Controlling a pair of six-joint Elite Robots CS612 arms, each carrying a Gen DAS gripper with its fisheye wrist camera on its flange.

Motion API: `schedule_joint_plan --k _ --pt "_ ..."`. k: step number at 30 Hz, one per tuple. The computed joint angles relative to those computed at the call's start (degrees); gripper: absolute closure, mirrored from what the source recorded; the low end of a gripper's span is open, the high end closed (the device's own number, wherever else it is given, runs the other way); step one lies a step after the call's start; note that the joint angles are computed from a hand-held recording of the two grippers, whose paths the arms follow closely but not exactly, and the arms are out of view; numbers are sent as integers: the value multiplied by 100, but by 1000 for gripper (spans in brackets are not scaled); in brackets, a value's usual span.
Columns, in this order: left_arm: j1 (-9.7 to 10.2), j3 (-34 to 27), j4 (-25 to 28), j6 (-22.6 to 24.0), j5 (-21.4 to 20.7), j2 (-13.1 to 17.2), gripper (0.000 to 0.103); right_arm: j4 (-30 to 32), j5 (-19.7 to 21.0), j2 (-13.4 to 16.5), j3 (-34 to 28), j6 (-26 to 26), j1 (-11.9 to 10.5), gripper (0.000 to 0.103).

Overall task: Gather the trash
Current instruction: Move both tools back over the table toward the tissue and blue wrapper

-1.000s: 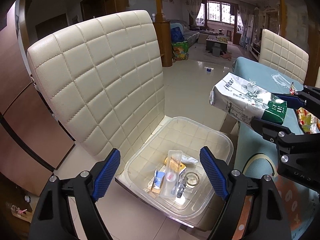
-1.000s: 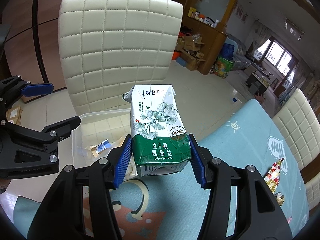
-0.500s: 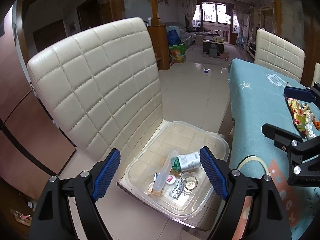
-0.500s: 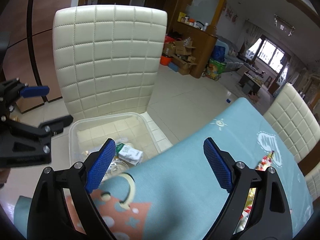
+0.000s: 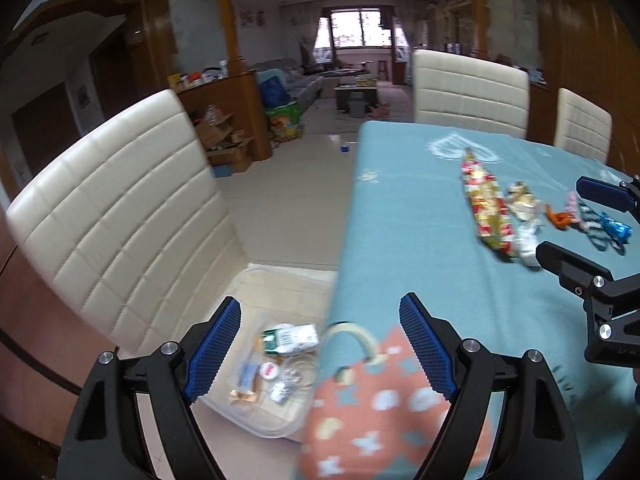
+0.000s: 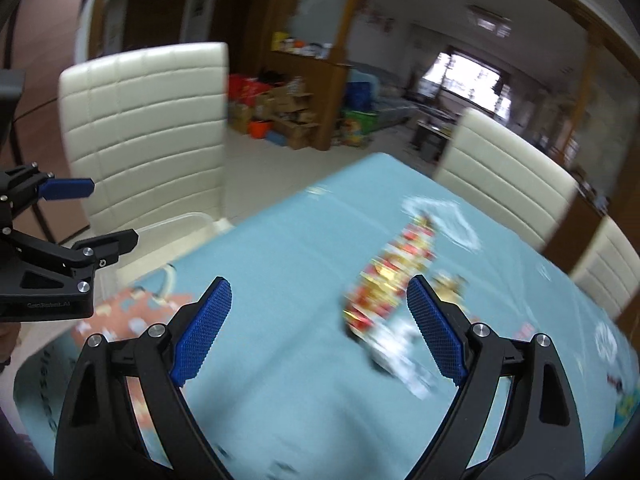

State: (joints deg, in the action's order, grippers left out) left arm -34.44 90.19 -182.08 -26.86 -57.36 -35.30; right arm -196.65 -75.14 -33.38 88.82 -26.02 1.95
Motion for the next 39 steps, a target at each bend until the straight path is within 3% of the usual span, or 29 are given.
schedule_joint_plan --k 5,11,18,24,28,32,39 --pt "-280 -296 56 275 -235 86 23 -375 125 -154 375 429 -355 15" --pt "-555 -645 376 502 -397 230 23 -523 68 -174 616 403 -657 15" --pt "-684 -1166 857 567 -490 424 23 -326 233 -117 561 513 -1043 14" --pt "-640 -1630 1271 431 -476 625 23 -99 5 153 115 791 -1220 15" --pt "-564 -1839 1349 321 -519 748 23 130 -118 309 -171 945 -1290 26" --pt "-491 -2093 1635 246 -484 882 23 480 -254 430 -457 981 -1328 30" --pt "-386 -2214 1581 217 -713 992 23 1368 38 472 -689 1258 -1434 28"
